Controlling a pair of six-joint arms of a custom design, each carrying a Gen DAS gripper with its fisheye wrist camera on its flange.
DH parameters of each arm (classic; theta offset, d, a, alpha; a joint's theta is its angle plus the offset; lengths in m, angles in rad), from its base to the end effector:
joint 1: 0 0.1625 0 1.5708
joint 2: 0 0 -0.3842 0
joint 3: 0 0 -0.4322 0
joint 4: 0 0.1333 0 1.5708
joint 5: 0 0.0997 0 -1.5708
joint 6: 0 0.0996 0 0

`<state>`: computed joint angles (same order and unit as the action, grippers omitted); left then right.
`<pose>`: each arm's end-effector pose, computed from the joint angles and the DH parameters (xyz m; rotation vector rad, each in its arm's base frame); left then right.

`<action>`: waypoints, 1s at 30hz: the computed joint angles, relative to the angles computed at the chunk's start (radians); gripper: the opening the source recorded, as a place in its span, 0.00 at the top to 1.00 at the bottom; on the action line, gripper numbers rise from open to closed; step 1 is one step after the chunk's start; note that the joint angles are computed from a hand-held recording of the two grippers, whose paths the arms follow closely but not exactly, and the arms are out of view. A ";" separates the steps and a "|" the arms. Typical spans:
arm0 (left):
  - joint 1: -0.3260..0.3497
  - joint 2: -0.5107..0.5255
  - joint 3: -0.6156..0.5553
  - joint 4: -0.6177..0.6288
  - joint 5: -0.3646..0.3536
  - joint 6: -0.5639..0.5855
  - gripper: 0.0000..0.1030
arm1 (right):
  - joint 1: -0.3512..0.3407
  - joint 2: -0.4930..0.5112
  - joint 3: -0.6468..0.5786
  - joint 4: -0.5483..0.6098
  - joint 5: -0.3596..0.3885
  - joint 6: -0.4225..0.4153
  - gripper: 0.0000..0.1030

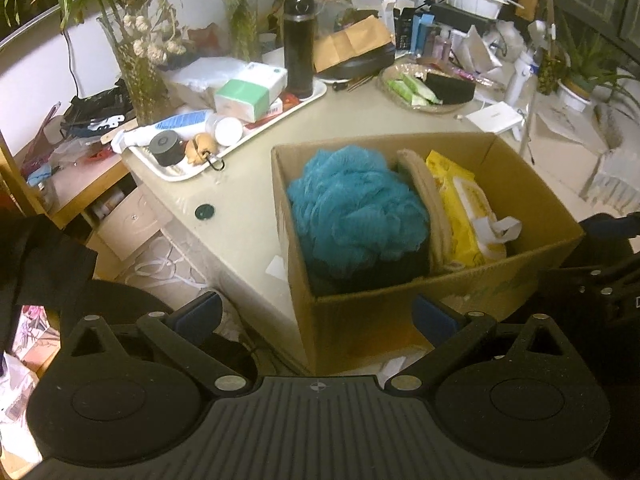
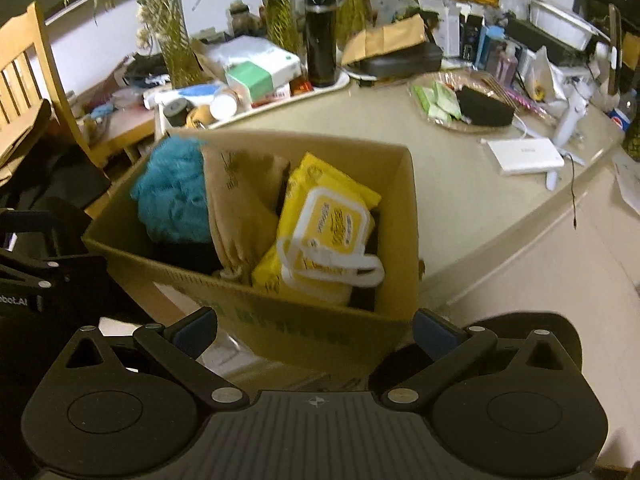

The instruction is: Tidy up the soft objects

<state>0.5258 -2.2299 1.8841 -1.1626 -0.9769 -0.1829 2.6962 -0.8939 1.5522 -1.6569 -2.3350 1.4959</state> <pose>-0.1349 -0.2969 0.5241 1.1063 2.3463 -0.3911 0.5939 -0.2122 0.0831 -0.1572 -2.3221 0.7227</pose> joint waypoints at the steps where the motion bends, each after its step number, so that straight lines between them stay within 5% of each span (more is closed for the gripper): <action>1: -0.001 -0.003 0.001 0.009 0.002 -0.004 0.00 | -0.001 0.001 0.001 0.007 0.009 0.005 0.00; 12: -0.005 -0.019 0.013 0.053 0.015 -0.006 0.00 | -0.005 0.038 -0.037 0.141 0.047 0.071 0.00; 30: 0.001 -0.024 0.019 0.022 0.033 0.023 0.00 | -0.009 0.046 -0.039 0.133 0.030 0.060 0.00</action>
